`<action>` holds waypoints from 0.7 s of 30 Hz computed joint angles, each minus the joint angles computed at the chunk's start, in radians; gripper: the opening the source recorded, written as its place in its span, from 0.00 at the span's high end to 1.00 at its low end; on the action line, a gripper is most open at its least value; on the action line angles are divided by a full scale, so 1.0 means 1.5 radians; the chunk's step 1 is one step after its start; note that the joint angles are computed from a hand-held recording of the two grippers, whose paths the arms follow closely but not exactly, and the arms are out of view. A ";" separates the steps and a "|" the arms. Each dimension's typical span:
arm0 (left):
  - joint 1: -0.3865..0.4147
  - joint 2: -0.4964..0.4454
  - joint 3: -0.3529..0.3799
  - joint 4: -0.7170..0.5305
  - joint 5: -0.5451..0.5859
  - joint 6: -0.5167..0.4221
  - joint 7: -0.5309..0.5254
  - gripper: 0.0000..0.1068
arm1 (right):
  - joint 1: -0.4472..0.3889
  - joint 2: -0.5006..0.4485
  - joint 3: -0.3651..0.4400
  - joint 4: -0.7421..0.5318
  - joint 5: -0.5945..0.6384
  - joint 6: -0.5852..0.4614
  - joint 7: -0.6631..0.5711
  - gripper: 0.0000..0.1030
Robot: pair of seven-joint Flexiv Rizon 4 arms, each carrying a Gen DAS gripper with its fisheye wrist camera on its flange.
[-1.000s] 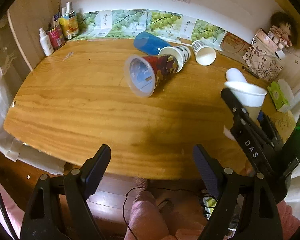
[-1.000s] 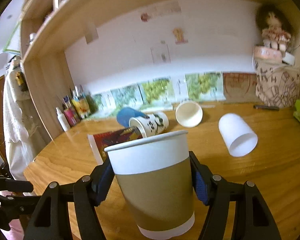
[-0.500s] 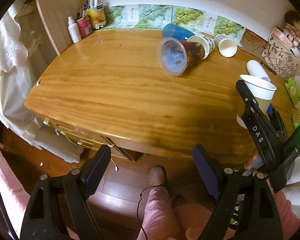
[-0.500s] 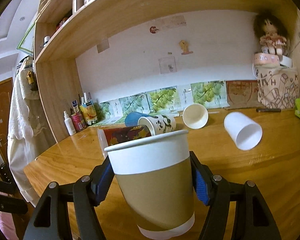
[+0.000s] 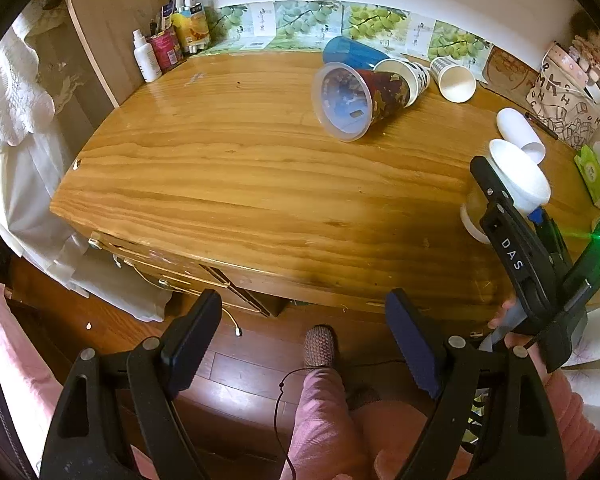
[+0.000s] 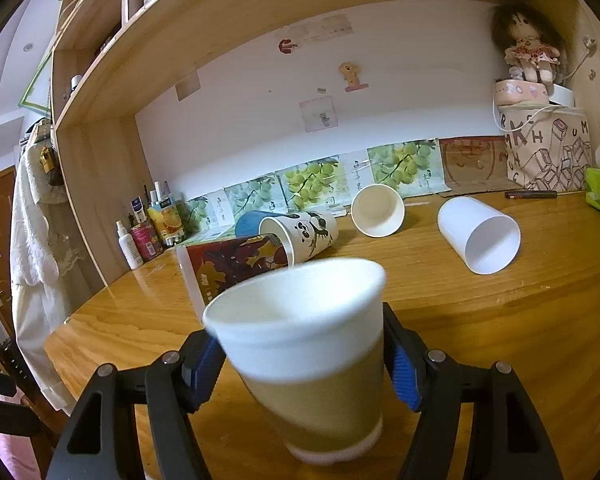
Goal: Flip cup upright
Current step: 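Lift the cup with the right tool and turn its opening upward, then lower the cup opening-up onto the desk and open the right tool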
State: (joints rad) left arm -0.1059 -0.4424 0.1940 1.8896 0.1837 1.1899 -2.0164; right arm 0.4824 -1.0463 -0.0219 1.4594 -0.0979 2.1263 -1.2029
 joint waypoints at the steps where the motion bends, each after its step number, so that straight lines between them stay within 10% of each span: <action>1: 0.000 -0.001 0.000 -0.001 0.000 -0.003 0.001 0.19 | 0.001 0.000 -0.001 0.000 0.001 -0.002 -0.001 0.31; 21: 0.010 0.008 -0.019 -0.006 -0.034 -0.028 0.006 0.19 | -0.067 0.038 0.057 0.060 -0.113 -0.085 0.015 0.21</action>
State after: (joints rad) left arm -0.0904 -0.4310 0.1661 1.8808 0.1328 1.1473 -2.0070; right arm 0.3816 -0.9893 0.0637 1.5488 -0.2669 1.9993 -1.1799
